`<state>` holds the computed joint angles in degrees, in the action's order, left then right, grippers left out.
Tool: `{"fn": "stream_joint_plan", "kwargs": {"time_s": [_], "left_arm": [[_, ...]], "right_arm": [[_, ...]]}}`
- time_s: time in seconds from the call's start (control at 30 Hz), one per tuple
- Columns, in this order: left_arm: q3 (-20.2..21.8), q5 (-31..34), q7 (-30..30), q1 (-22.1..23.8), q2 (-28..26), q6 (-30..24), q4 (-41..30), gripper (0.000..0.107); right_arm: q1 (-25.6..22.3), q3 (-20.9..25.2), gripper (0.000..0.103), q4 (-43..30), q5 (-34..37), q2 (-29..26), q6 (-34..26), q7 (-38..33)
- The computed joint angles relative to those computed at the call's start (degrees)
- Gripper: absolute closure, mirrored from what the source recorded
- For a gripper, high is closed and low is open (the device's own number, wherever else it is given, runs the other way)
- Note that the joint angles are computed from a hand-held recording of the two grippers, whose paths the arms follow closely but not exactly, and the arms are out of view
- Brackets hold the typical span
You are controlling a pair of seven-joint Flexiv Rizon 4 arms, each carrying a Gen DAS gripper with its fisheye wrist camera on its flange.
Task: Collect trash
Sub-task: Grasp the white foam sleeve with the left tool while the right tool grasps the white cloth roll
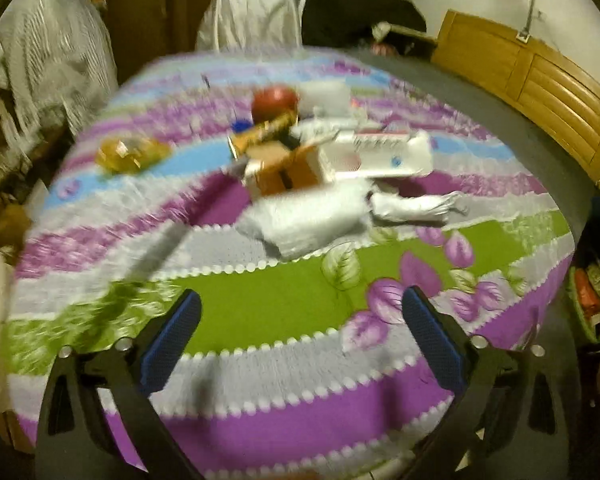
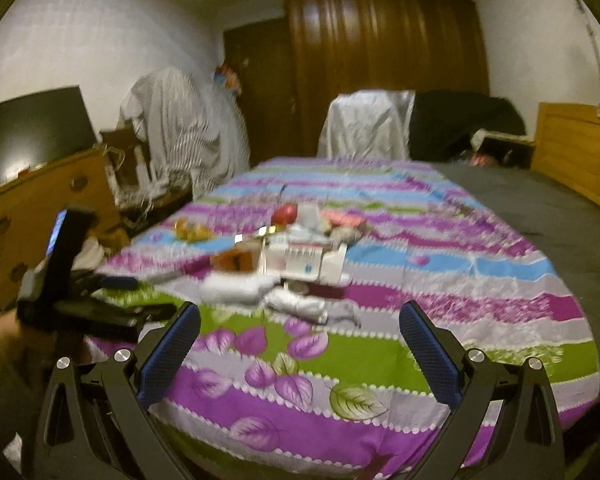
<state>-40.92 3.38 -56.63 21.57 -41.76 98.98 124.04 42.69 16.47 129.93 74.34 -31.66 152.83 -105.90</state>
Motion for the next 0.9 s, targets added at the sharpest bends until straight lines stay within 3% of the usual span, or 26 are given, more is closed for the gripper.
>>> {"fn": "stream_joint_plan", "kwargs": {"time_s": [0.07, 0.2, 0.27, 0.33, 0.4, 0.53, 0.67, 0.7, 0.73, 0.8, 0.9], "left_arm": [[-1.4, -1.7, 1.2, 0.5, -2.4, -4.8, -3.4, 0.017], [0.4, -6.3, 3.4, -3.2, -5.1, -8.9, -9.0, 0.020], [2.1, -8.0, 4.5, -5.7, -5.7, -10.4, -11.2, 0.020], [3.9, -9.3, 5.7, -7.8, -5.6, -11.0, -12.3, 0.020], [3.1, -10.0, 8.3, -7.1, -5.7, -11.8, -12.0, 0.020], [2.4, -11.8, 12.6, -6.3, -5.7, -12.8, -11.9, 0.020], [1.0, -15.1, 14.5, -5.6, -6.6, -13.5, -12.7, 0.020], [1.1, -15.7, 14.7, -5.9, -6.8, -13.8, -13.1, 0.020], [1.4, -16.2, 15.0, -6.5, -7.0, -13.9, -13.4, 0.020], [1.4, -16.6, 15.8, -7.0, -7.1, -13.8, -13.4, 0.020], [-1.8, -17.8, 18.1, -5.5, -7.8, -16.1, -12.7, 0.020]], "right_arm": [[-1.4, -0.5, 0.006, 0.8, -3.6, -1.4, -2.4, 2.1], [-3.8, -3.0, 0.010, 2.3, -12.6, -4.5, -7.7, 7.4], [-5.1, -5.1, 0.018, 2.5, -17.0, -5.4, -11.0, 8.9], [-5.5, -8.9, 0.037, 2.2, -21.4, -5.3, -16.2, 7.1], [-6.4, -11.9, 0.044, 2.1, -26.8, -4.9, -21.1, 6.1], [-10.8, -15.9, 0.044, -0.5, -40.2, -5.2, -31.5, 4.7], [-15.3, -15.7, 0.044, -4.2, -48.1, -7.6, -36.3, 7.8], [-15.2, -16.2, 0.057, -3.9, -50.4, -8.3, -35.8, 10.7], [-13.4, -17.6, 0.072, -4.1, -49.1, -8.7, -35.2, 11.1], [-8.1, -21.5, 0.073, -3.2, -43.8, -8.5, -34.8, 12.7], [-5.3, -23.6, 0.073, 0.4, -40.4, -7.5, -33.3, 17.0]]}}
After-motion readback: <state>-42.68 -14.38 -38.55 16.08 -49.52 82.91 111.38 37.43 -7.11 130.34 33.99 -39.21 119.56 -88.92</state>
